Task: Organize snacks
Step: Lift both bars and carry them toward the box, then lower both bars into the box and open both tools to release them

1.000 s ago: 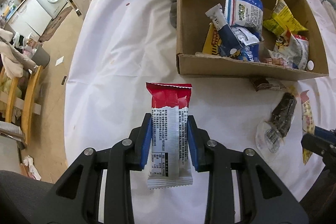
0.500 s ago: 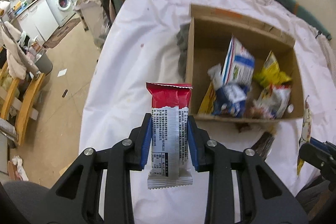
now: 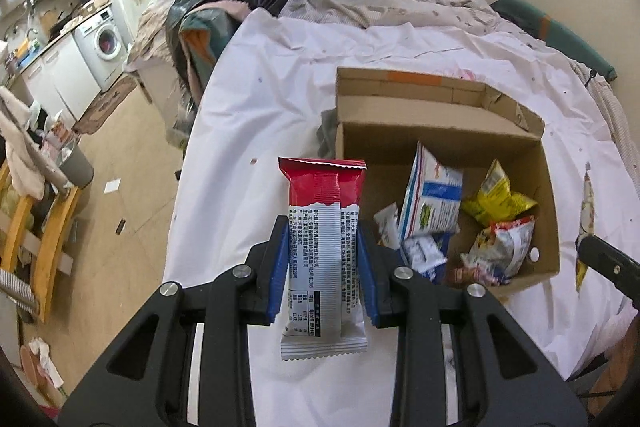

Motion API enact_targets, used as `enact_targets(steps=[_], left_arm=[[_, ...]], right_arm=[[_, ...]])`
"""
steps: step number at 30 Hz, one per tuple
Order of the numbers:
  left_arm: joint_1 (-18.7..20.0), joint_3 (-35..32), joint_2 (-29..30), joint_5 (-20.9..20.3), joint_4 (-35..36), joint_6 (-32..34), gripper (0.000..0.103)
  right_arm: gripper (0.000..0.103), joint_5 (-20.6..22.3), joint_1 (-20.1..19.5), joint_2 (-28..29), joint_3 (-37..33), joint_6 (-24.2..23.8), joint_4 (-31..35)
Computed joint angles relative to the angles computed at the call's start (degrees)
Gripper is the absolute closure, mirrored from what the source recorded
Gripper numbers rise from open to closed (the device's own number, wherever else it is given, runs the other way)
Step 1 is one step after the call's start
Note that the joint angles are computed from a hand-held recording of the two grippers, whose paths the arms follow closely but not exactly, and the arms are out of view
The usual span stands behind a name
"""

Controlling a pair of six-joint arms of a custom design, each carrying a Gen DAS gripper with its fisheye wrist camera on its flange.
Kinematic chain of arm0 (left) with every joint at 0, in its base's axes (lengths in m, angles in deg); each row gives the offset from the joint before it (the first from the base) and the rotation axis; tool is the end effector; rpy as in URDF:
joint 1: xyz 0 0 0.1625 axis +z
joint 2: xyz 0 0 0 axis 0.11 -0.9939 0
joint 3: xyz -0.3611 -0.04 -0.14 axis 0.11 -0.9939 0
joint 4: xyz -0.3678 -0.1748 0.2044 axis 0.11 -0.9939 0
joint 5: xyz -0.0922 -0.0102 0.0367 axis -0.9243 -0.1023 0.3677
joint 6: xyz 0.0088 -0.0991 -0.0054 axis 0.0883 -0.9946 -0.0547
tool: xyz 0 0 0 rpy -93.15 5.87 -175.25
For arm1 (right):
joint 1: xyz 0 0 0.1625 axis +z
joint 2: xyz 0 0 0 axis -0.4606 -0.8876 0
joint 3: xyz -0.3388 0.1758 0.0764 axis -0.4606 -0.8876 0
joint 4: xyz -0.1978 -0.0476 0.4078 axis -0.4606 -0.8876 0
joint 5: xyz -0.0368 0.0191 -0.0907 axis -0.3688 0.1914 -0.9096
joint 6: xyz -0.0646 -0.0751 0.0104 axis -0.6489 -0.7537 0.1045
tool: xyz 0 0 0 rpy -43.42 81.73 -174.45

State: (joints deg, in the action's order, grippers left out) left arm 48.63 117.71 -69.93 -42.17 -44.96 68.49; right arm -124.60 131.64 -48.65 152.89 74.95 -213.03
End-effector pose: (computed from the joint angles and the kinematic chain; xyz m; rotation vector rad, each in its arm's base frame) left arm -0.2837 -0.7580 0.2729 0.6884 2.3011 -0.6290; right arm 0.2654 -0.6436 0.2507 0.0729 -2.7029 1.1314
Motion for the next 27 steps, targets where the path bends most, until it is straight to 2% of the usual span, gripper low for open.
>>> enact_targets(steps=[5,9,13,16,19,24,27], left_arm=[[0.4,-3.3,2.8,-2.1,-0.1,1.4,0.075],[1.8,-7.1,5.5,-8.3,3.4,0.3,0.075],[2.6,-5.9,6.4,-10.1,0.6,2.7,0.075],[2.4,-4.6,7.0,-7.7,-3.9,7.2,0.075],[2.5,-5.8,7.6,-9.3,-5.7,8.3,0.075],[3.0,-9.7,9.6,-10.0,-0.6,3.4,0.075],[3.0,-9.9,9.9,-9.0,1.7,2.5,0.075]], right_arm=[[0.075,-1.8,-1.1,1.8,-3.0,0.2,1.4],[0.075,-3.1,-1.9,4.0,-6.2,2.0,4.5],[0.075,-4.1,-2.2,5.6,-7.9,4.0,7.1],[0.075,-5.0,-1.8,6.8,-8.7,3.1,7.9],[0.075,-6.1,-1.7,8.0,-9.8,2.8,9.8],[0.075,-7.5,-1.8,9.4,-11.4,3.8,11.4],[0.075,-7.7,-2.0,9.7,-11.8,4.7,12.2]])
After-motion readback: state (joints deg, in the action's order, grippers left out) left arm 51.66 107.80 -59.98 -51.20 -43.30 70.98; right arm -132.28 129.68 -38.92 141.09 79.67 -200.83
